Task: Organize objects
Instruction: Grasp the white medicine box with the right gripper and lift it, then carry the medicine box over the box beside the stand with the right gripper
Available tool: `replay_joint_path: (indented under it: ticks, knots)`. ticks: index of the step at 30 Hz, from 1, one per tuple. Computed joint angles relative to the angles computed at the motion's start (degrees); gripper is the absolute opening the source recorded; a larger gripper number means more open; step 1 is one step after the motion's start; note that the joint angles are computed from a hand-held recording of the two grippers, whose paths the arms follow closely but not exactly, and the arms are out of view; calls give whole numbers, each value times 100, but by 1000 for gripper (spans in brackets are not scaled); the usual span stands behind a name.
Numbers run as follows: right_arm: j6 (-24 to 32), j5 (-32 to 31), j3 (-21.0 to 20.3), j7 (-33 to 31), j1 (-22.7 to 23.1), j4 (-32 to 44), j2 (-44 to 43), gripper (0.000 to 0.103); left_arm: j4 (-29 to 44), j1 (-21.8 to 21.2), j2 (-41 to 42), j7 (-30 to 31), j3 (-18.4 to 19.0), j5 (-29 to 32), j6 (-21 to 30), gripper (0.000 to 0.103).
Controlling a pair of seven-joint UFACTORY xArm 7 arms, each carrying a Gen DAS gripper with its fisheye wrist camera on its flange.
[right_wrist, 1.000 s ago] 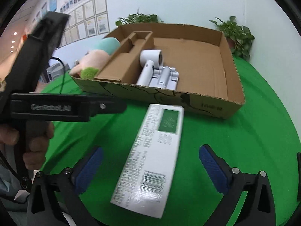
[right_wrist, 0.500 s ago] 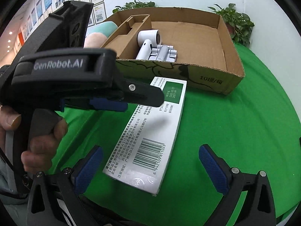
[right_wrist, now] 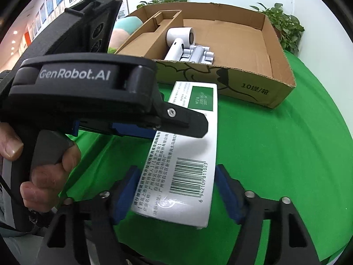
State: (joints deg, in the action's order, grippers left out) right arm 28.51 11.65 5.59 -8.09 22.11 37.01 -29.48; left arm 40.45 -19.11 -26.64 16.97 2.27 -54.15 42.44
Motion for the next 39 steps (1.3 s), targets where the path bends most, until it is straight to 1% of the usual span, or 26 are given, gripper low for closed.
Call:
replay_joint_path:
  ticks: [3,5,8,12,16,19,20,21,24,30,36,39]
  knots:
    - [57,230,-177,-158,135,-5,-38,66,-71,-5,-49,-39,12,-105,-45,71]
    - [108,503,-353,-285,243,21,-37,66,-83,-20,-7,-4,0,-148,-114,69]
    - [184,910,-536,-450,326,160,104,65,-25,48,41,65,59,-39,-33,62]
    - [176,1172,-544,-613,286,155,112,65,6,80,132,67,71,-118,-46,56]
    - [268,1741,-769,-956,427,145,57,64,46,142,214,52,101,-247,41,56]
    - [286,1985,-782,-1174,437,130,10,64,25,226,168,-4,77,-181,64,56]
    - [295,2018,-763,-1214,423,126,9,64,20,242,168,-24,58,-159,40,56]
    - [309,2041,-740,-1234,402,118,1,64,18,271,168,-78,20,-73,8,52]
    - [371,2057,-684,-1247,332,87,-36,64,-6,270,137,-53,27,-28,-54,50]
    - [320,1906,-542,-1140,233,45,-171,63,17,247,17,81,51,197,-232,46]
    - [214,1689,-427,-928,197,76,-220,60,180,241,-63,368,211,369,-216,40]
    - [78,1614,-403,-822,211,110,-208,60,296,262,-88,508,213,533,-254,39]
